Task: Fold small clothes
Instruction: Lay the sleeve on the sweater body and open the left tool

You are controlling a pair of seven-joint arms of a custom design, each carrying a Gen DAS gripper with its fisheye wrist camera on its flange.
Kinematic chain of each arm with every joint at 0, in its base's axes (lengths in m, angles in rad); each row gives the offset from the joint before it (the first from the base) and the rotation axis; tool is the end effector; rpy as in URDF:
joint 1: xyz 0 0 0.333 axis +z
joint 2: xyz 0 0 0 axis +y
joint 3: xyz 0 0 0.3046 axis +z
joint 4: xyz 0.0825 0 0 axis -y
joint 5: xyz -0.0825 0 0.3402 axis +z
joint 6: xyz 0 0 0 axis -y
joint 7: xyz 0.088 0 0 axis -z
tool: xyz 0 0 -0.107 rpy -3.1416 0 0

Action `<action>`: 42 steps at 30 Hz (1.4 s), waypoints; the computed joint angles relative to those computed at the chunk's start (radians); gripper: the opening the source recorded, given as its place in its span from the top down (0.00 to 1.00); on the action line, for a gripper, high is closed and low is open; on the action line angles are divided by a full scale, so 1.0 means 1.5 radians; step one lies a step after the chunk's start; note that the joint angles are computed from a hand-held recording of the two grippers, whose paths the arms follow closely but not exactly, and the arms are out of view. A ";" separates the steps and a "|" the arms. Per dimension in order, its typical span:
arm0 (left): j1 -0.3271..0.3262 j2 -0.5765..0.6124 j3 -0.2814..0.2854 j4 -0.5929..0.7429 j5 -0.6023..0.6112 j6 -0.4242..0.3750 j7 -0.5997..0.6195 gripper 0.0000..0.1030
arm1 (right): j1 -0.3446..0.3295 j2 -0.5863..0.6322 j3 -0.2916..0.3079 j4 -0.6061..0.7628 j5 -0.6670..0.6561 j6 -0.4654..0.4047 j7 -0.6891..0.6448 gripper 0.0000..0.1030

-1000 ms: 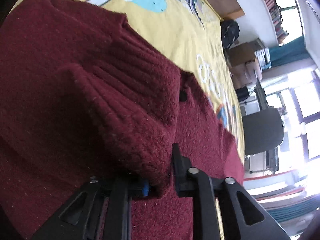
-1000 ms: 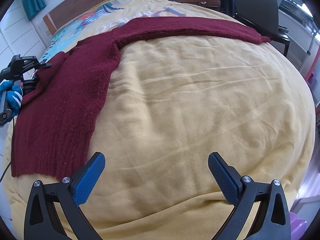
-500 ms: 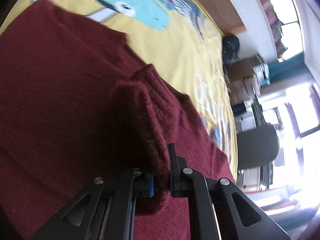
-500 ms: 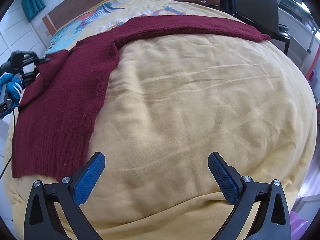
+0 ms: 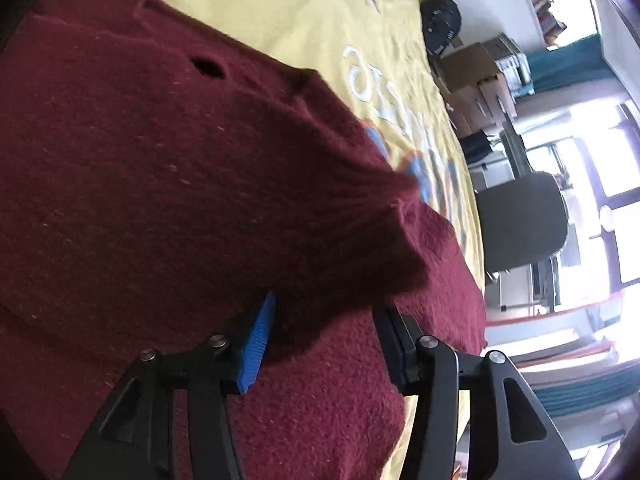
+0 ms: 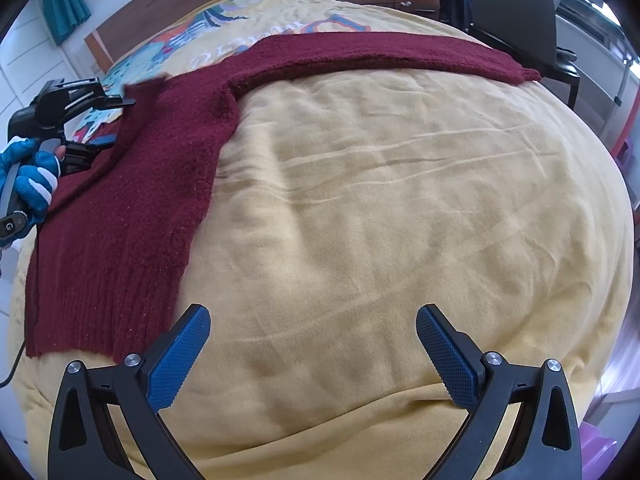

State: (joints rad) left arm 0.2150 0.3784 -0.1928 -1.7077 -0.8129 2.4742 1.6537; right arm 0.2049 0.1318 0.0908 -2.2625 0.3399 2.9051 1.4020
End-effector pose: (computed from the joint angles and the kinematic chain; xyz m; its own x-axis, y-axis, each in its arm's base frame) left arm 0.6461 0.0317 0.4269 0.3103 -0.6761 0.6683 -0.8109 -0.5551 -0.1851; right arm 0.5228 0.1372 0.3780 0.1885 -0.9691 -0.1594 -0.8719 -0.0905 -0.4812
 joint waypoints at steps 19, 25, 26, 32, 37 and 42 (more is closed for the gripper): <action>-0.029 -0.066 0.024 -0.088 0.073 0.058 -0.011 0.56 | 0.007 -0.003 -0.010 -0.003 -0.046 0.000 0.047 0.00; -0.014 -0.137 0.069 -0.183 0.143 0.130 -0.024 0.56 | 0.015 -0.001 -0.018 -0.001 -0.091 0.003 0.084 0.00; -0.010 -0.144 0.079 -0.192 0.157 0.135 -0.031 0.56 | 0.015 -0.001 -0.019 -0.001 -0.096 0.004 0.088 0.00; 0.010 -0.160 0.128 -0.238 0.291 0.176 -0.136 0.56 | 0.019 -0.001 -0.024 0.000 -0.137 0.005 0.121 0.00; 0.026 -0.173 0.125 -0.289 0.327 0.178 -0.154 0.56 | 0.019 0.000 -0.024 0.005 -0.156 0.000 0.136 0.00; 0.025 -0.195 0.099 -0.302 0.256 0.174 -0.079 0.56 | 0.014 -0.007 -0.018 0.006 -0.145 0.003 0.131 0.00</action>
